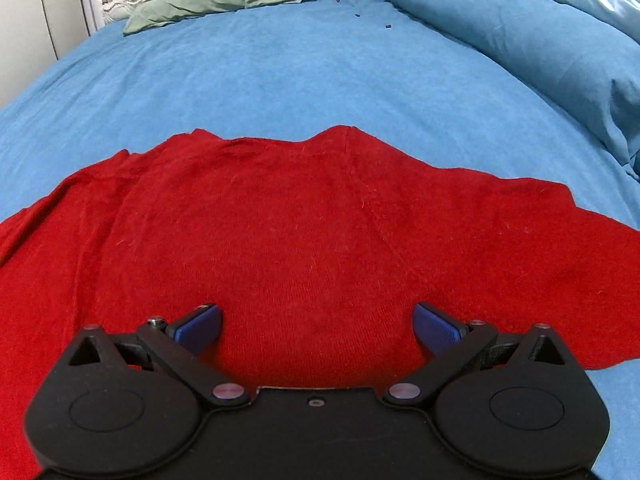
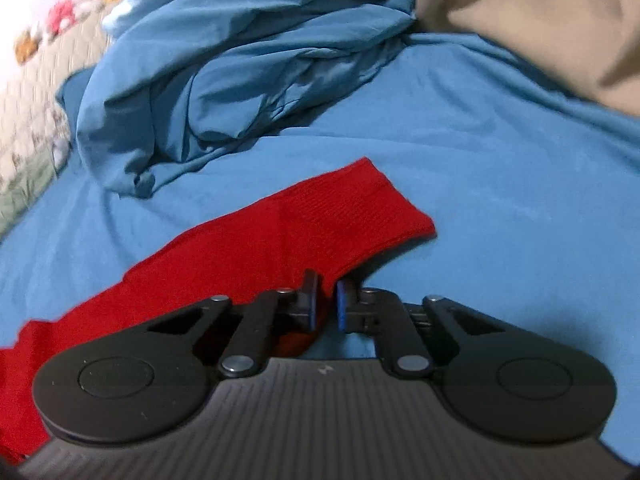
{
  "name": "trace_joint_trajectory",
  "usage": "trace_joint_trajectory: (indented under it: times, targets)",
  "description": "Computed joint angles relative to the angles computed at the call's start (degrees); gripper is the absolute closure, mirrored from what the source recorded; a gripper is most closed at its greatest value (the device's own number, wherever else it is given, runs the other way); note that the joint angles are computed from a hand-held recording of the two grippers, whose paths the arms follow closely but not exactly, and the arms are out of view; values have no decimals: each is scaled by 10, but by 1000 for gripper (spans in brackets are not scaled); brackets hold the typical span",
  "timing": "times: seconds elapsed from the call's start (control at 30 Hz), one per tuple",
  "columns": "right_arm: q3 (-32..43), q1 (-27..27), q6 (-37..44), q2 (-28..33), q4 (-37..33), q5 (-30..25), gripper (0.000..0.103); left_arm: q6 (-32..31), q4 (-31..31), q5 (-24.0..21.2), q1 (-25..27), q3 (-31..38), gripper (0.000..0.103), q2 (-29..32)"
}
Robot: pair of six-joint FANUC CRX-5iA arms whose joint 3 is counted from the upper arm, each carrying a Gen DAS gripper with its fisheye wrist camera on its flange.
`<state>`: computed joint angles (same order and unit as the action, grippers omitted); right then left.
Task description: Fold small clothes
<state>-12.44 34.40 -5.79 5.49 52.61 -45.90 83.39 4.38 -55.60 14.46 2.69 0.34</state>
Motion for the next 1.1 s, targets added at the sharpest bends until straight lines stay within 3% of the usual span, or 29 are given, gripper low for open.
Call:
trace_joint_trajectory:
  times: [0.2, 0.37, 0.47, 0.6, 0.67, 0.77, 0.9, 0.97, 1.03, 1.1]
  targets:
    - [79, 20, 90, 12, -10, 4, 83, -44, 74, -10, 52, -15, 0, -24]
    - [194, 69, 183, 51, -16, 74, 83, -111, 113, 17, 121, -38, 0, -73]
    - [289, 112, 263, 102, -82, 136, 83, -152, 131, 33, 172, -55, 0, -104]
    - [442, 172, 430, 202, -261, 179, 83, -213, 168, 56, 252, -101, 0, -148]
    - [526, 201, 529, 264, -349, 158, 83, -230, 165, 69, 282, -119, 0, -165]
    - [647, 228, 638, 355, -467, 82, 83, -271, 178, 58, 330, -144, 0, -180]
    - [708, 253, 670, 423, -485, 22, 83, -316, 197, 30, 365, -162, 0, -176]
    - [696, 257, 694, 423, -485, 32, 80, -332, 210, 23, 376, -169, 0, -173]
    - [655, 262, 706, 402, -475, 52, 67, -344, 233, 14, 380, -172, 0, -167]
    - [607, 261, 725, 374, -468, 75, 26, -358, 262, 7, 379, -179, 0, -162]
